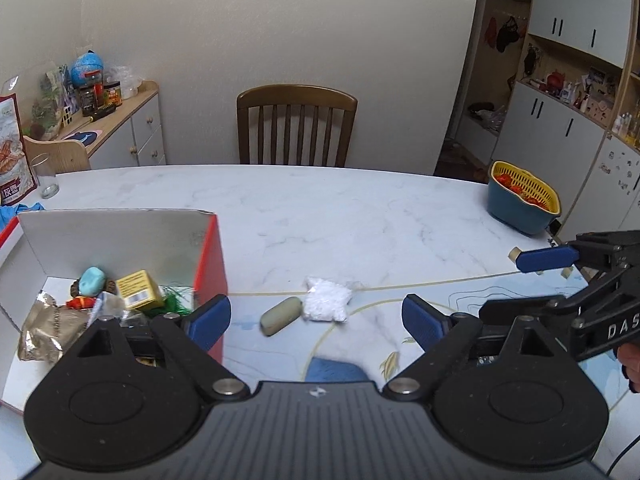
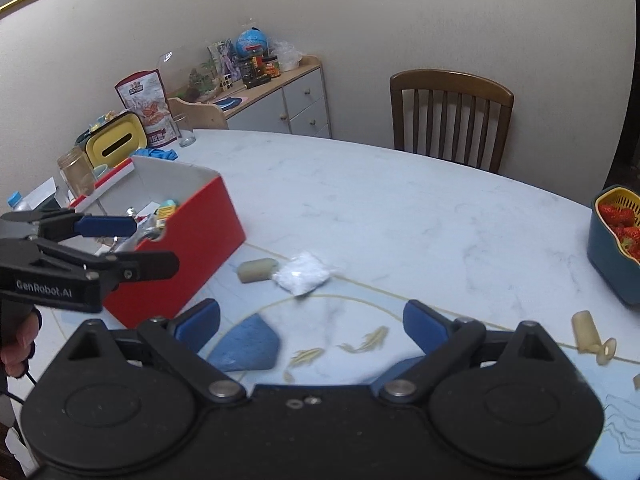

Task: Organize objects
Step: 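Move left tool to beige cylinder while right tool approaches white bead bag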

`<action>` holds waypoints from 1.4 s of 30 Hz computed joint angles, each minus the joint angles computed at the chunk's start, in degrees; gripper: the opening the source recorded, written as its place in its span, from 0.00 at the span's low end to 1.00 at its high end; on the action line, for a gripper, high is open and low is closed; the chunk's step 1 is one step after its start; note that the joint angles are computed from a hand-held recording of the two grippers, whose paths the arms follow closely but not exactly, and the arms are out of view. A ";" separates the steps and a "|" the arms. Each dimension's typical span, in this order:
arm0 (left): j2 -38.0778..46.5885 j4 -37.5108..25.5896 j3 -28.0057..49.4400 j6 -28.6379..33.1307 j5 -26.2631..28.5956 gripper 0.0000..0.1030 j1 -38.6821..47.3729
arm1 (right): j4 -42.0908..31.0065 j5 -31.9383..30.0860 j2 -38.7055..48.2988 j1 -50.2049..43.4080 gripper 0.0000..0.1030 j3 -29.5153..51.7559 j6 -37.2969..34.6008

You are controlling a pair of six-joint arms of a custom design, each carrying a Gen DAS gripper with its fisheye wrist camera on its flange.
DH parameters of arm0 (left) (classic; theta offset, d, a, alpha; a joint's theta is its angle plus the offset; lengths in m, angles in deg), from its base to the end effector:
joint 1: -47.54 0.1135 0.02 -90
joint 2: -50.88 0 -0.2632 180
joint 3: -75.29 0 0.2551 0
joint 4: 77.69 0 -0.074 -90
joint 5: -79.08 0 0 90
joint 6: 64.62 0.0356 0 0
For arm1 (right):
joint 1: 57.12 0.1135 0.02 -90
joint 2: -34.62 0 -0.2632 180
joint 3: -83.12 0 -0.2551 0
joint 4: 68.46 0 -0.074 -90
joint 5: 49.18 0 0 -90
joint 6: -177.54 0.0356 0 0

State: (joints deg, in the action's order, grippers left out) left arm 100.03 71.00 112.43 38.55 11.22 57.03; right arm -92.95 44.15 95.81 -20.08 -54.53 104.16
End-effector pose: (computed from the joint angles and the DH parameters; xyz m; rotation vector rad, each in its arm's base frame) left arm 0.1750 0.0157 0.1861 0.2636 2.2556 -0.2423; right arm 0.1723 0.1274 0.1866 -0.3892 2.3279 0.3983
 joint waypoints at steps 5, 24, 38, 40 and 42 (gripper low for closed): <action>1.06 7.32 -3.08 -5.78 -7.77 0.90 -8.15 | 1.82 -6.14 2.23 -6.91 0.95 0.25 -6.13; 26.28 35.34 -7.16 -16.97 -20.13 0.90 -21.09 | 12.62 -17.77 26.82 -12.26 0.95 10.06 -12.75; 42.09 46.50 -4.33 -16.50 -19.66 0.90 -16.10 | 11.17 -16.76 45.07 -8.79 0.92 23.52 -14.39; 44.00 47.48 -3.65 -16.50 -19.05 0.90 -15.47 | 10.07 -15.44 47.08 -8.18 0.89 25.73 -15.15; 45.46 48.42 -3.17 -16.45 -19.81 0.90 -15.84 | 8.15 -16.05 49.22 -8.15 0.86 28.39 -15.41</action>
